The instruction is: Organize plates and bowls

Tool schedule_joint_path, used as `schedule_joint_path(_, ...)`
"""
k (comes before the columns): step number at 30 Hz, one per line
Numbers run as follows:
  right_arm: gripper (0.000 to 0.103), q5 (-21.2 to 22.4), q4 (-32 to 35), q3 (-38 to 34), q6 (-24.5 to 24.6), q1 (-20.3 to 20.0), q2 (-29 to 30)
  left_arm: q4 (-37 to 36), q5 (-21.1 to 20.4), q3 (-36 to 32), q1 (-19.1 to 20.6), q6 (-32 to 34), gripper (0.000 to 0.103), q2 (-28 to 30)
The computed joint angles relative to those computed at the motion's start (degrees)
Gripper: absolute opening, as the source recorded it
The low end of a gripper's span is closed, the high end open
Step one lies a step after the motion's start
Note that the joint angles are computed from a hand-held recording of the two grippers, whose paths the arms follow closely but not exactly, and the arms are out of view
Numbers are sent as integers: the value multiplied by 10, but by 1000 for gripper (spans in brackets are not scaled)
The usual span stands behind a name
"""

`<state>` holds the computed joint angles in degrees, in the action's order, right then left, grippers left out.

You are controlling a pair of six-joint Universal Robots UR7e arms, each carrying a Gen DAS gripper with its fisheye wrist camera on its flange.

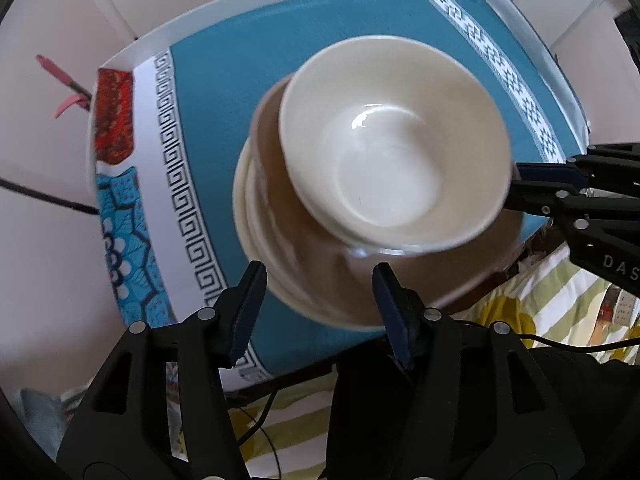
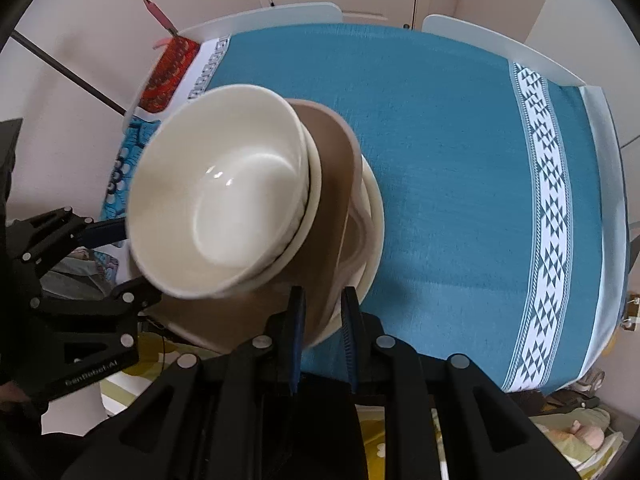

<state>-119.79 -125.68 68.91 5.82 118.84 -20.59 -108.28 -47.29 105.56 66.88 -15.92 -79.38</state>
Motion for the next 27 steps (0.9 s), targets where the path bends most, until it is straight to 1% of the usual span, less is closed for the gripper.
schedule_joint_path(3,16,-9,-34,41,-8,10,-28,-9,2,22,-17,-14,52,-30)
schedule_joint_path(5,16,-6,-69,73,-19,17,-49,-25,5,43,-34,-29,52,-53)
schedule_joint_path(8,16,-7,-144,122,-38,30,-81,-69,24,74,-68,-40,52,-89)
schedule_joint_path(9,16,-8,-171,136,-45,34,-91,-85,34,85,-83,-42,52,-102)
schedule_joint_path(12,16,-21,-271,176,-80,54,-119,-171,91,125,-142,-29,54,-144)
schedule_joint_path(13,17,-32,-320,193,-99,63,-130,-204,110,137,-162,-19,57,-155)
schedule_joint_path(14,20,-40,-359,205,-113,71,-138,-233,124,145,-174,-8,64,-162)
schedule_joint_path(15,30,-46,-386,211,-123,75,-142,-275,146,158,-195,6,68,-172)
schedule_joint_path(16,49,-54,-419,216,-135,82,-146,-308,159,167,-210,17,76,-177)
schedule_joint_path(17,58,-58,-455,225,-149,89,-152,-348,174,177,-227,34,82,-183)
schedule_joint_path(18,67,-62,-482,230,-159,95,-157,-395,190,188,-247,57,85,-187)
schedule_joint_path(20,73,-77,-534,236,-177,109,-162,-448,218,197,-274,85,96,-187)
schedule_joint_path(21,81,-82,-547,235,-184,112,-162,-483,241,203,-291,103,99,-184)
schedule_joint_path(22,87,-89,-567,236,-191,118,-163,-509,254,204,-301,118,103,-178)
schedule_joint_path(24,87,-96,-602,241,-211,127,-166,-574,282,209,-321,159,103,-168)
schedule_joint_path(25,87,-107,-626,242,-222,133,-165,-610,302,212,-332,183,103,-159)
schedule_joint_path(27,88,-127,-673,247,-239,142,-161,-631,324,215,-343,196,103,-152)
